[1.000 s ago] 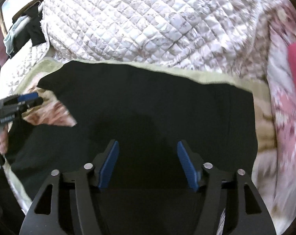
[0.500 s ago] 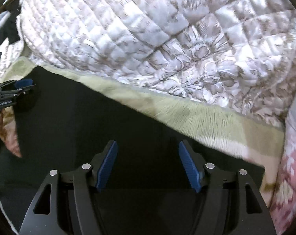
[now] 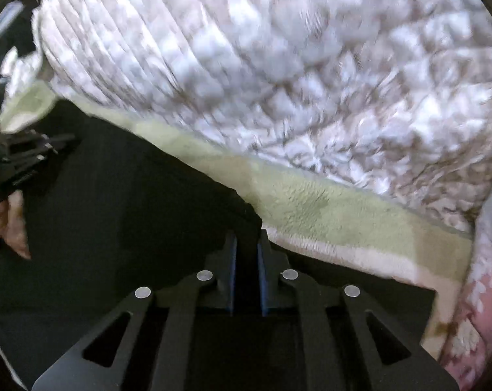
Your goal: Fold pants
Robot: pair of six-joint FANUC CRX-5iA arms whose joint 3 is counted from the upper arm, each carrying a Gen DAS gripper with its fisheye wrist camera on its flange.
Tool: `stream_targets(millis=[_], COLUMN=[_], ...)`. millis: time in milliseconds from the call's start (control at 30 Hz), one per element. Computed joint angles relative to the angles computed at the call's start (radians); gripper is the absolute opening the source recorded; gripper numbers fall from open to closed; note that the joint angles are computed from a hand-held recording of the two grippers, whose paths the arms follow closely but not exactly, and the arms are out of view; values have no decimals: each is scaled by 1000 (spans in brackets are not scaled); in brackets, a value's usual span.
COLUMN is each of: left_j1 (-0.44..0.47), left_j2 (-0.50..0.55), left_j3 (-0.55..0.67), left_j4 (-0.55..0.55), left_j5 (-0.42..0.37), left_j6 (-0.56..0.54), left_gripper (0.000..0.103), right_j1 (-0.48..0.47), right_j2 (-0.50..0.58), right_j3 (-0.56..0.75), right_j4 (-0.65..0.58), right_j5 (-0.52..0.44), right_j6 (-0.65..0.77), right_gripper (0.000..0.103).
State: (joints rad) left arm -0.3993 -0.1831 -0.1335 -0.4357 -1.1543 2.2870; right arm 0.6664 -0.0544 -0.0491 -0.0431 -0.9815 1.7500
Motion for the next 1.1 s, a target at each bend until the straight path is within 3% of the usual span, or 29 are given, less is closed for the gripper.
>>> stream_targets(millis=[67, 233, 400, 533, 667, 733, 800, 900, 967, 1033, 1100], left_j1=[0, -156, -464, -707, -762, -784, -832, -899, -897, -877, -833], left_j2=[-60, -212, -295, -268, -251, -249, -250, -237, -236, -232, -228], left_j3=[-18, -20, -22, -32, -79, -88, -74, -30, -6, 12, 17], left_j4=[10, -90, -231, -263, -165, -138, -155, -209, -237, -259, -262], left_j5=[11, -73, -241, -358, -355, -365, -400, -479, -502, -507, -484], left_j6=[29, 173, 434, 641, 747, 786, 834, 877, 856, 815, 760], left_gripper=[2, 2, 2, 2, 3, 3, 3, 5, 17, 35, 38], right_j1=[12, 51, 133, 231, 265, 248, 234, 236, 164, 118, 62], right_j2=[-93, -363, -614, -752, -806, -841, -875, -936, -936, -929, -934], right_j3=[-47, -185, -343, -470, -537, -541, -537, -546, -541, -545, -546], right_j4=[0, -12, -6, 25, 1, -20, -30, -18, -64, -72, -91], right_j5=[22, 5, -99, -224, -318, -308, -299, -285, -273, -255, -268], right_j6=[0, -33, -177, -371, -538, -574, -609, -683, -664, -681, -687], right_gripper=[10, 10, 10, 10, 12, 22, 45, 54, 54, 54, 54])
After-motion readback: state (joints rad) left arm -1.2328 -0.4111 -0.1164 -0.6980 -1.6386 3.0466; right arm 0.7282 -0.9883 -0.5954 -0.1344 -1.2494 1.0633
